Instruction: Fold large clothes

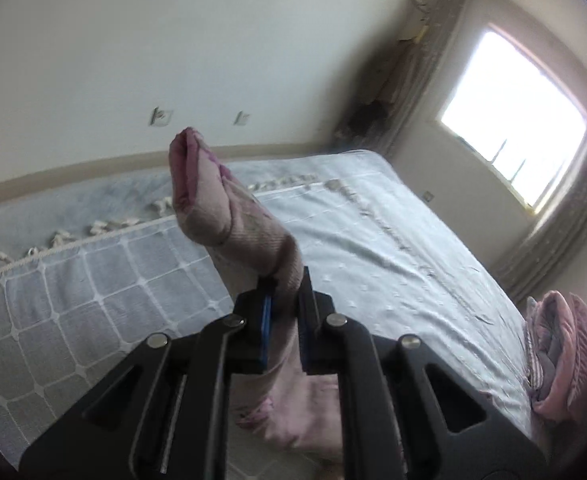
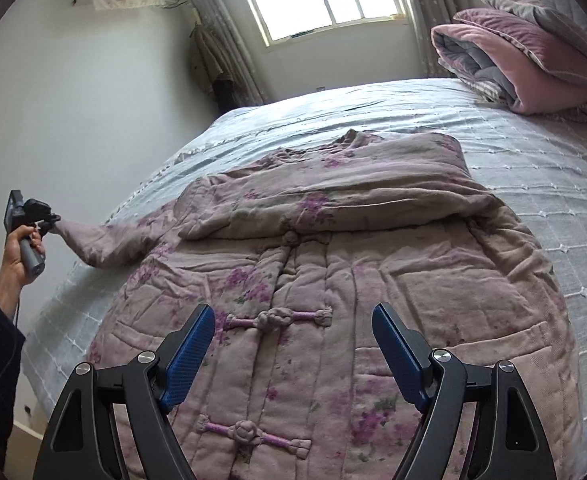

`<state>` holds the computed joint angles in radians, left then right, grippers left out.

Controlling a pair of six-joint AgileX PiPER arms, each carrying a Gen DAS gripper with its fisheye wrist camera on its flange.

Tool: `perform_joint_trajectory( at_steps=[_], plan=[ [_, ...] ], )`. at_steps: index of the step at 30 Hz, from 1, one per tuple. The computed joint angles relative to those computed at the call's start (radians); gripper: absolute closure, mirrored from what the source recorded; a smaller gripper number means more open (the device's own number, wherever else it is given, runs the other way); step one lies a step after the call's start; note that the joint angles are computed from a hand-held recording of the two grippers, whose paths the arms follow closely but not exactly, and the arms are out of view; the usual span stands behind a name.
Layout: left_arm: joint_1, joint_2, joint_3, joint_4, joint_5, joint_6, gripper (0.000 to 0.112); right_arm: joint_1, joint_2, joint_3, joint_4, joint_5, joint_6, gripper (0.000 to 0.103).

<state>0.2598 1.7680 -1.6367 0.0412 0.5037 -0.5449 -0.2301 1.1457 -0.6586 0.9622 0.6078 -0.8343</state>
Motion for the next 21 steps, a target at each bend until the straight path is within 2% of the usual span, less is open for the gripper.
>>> perform_joint_trajectory(
  at_steps=[3,7,10,13,14,15,16,17,19,21],
  plan=[
    [-0.146,-0.050,-0.054,0.066,0.021,-0.030,0.101,-0.173,0.047,-0.030,0.091,0.147,-0.066,0.021],
    [-0.331,-0.011,-0.197,0.079,0.062,-0.031,0.101,-0.366,0.104,-0.068,0.153,0.304,-0.102,0.021],
    [-0.474,0.013,-0.230,0.062,0.022,-0.042,0.101,-0.471,0.152,-0.096,0.171,0.384,-0.106,0.021],
    [-0.593,0.081,-0.268,0.016,-0.006,-0.047,0.101,-0.577,0.231,-0.126,0.209,0.506,-0.095,0.021],
    [-0.633,0.116,-0.263,-0.047,-0.041,-0.015,0.099,-0.607,0.255,-0.135,0.221,0.535,-0.094,0.021],
    [-0.666,0.171,-0.296,-0.147,-0.041,0.050,0.094,-0.629,0.268,-0.137,0.231,0.552,-0.094,0.021],
    [-0.705,0.263,-0.370,-0.247,-0.001,0.113,0.090,-0.652,0.278,-0.141,0.236,0.557,-0.095,0.021],
    [-0.738,0.363,-0.452,-0.347,0.062,0.178,0.081,-0.661,0.284,-0.144,0.236,0.552,-0.090,0.021],
    [-0.773,0.556,-0.643,-0.527,0.254,0.276,0.080,-0.687,0.311,-0.157,0.228,0.543,-0.085,0.021],
    [-0.800,0.664,-0.723,-0.568,0.354,0.265,0.080,-0.701,0.340,-0.165,0.218,0.530,-0.073,0.021]
  ],
)
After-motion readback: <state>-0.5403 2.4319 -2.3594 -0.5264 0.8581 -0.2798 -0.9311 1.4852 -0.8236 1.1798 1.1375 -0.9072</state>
